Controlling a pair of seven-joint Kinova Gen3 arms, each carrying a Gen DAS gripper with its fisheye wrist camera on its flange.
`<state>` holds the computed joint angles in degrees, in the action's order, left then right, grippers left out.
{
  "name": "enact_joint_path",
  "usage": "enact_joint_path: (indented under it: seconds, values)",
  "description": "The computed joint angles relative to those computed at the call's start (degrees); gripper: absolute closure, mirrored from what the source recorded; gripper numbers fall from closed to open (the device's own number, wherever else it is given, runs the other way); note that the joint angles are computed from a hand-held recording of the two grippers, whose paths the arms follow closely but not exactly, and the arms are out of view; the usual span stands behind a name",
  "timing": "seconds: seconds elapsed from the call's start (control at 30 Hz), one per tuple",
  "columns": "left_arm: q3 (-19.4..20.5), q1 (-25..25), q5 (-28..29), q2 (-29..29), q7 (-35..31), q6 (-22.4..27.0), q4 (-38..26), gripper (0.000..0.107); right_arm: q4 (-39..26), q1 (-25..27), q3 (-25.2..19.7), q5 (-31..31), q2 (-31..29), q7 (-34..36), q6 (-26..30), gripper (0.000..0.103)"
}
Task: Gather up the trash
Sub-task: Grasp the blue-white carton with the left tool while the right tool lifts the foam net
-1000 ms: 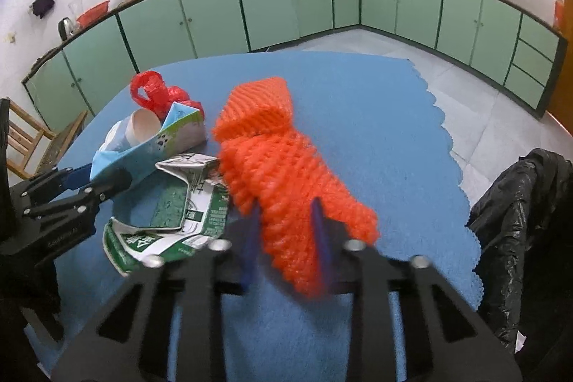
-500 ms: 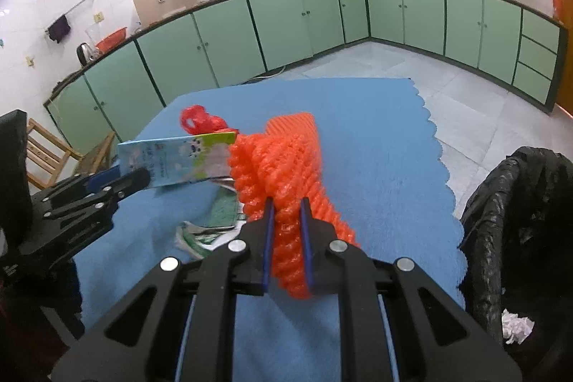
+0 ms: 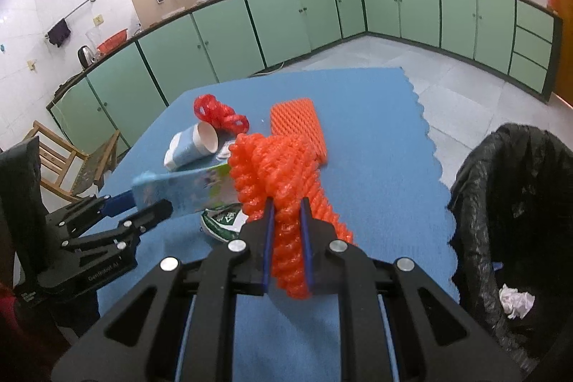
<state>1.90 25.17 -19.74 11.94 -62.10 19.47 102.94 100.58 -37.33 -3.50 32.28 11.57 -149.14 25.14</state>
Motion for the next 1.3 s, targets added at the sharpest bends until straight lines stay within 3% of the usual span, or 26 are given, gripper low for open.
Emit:
enact_joint_path:
  seconds: [0.13,0.3,0.4,0.47,0.7,0.83,1.3]
  values:
    - [0.6,-1.2,1.1,1.4,-1.5,-0.1,-0.4,0.042,0.5,0.1,-0.1,-0.3,0.1,-0.1,-0.2,0.091]
    - [0.8,-1.4,1.7,3.3,-4.0,-0.1,-1.2,0.042,0.7,0.7,-0.1,-1.4,0.4,0.8,-0.5,0.091]
    - [-0.1,-0.5,2.2,3.7,-5.1,-0.9,-1.2,0.052,0.7,0.9,0.0,-2.1,0.5,1.4,-0.5,0.091]
    - [-1.0,0.5,1.7,3.5,-4.7,-1.4,-1.0,0.075,0.4,0.8,0.2,-2.1,0.5,1.6,-0.2,0.091]
    - [-5.2,4.5,-2.6,1.1,1.1,-3.2,0.4,0.077,0.3,-0.7,0.8,1.1,-0.5,-1.3,0.0,0.091]
    - [-5.5,5.2,-5.4,-1.1,4.7,-2.5,0.7,0.077,0.0,-1.0,0.3,3.3,-1.6,-3.0,0.4,0.091]
    - [3.1,2.6,-13.5,-6.6,12.2,1.4,-0.1,0.077,1.7,0.9,-4.5,14.7,-7.5,-14.1,3.0,0.091]
